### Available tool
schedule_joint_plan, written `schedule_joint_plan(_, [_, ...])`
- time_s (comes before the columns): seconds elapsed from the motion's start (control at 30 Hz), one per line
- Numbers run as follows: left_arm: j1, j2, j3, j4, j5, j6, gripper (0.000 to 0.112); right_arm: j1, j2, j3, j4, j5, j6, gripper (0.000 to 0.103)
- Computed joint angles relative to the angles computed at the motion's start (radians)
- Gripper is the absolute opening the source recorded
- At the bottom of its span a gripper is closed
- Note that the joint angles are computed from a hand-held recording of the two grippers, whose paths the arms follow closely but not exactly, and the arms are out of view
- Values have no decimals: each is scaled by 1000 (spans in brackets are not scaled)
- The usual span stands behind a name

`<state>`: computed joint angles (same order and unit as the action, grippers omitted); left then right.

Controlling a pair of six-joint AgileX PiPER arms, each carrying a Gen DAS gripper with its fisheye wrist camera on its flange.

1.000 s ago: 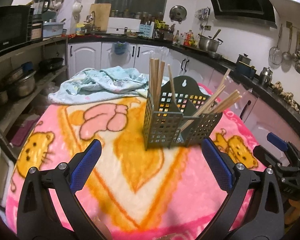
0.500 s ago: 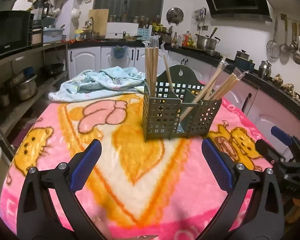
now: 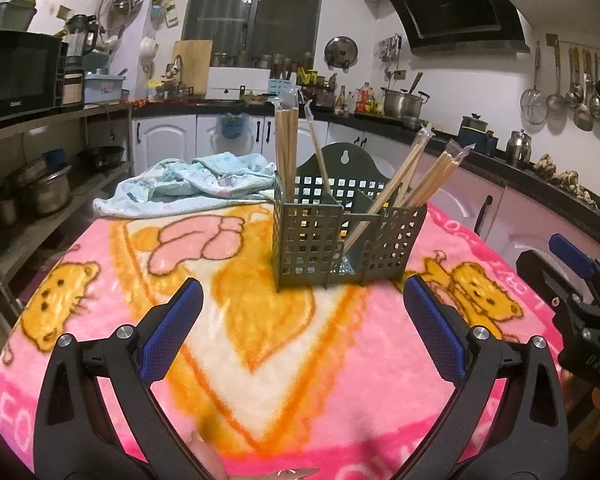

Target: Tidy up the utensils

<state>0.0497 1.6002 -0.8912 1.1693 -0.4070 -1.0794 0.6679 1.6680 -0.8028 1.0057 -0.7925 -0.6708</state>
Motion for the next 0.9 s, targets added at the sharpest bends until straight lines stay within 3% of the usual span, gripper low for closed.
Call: schedule_joint_plan(0.9, [2, -8, 7, -46, 2, 37, 92, 7, 5, -3, 12, 1, -4, 97])
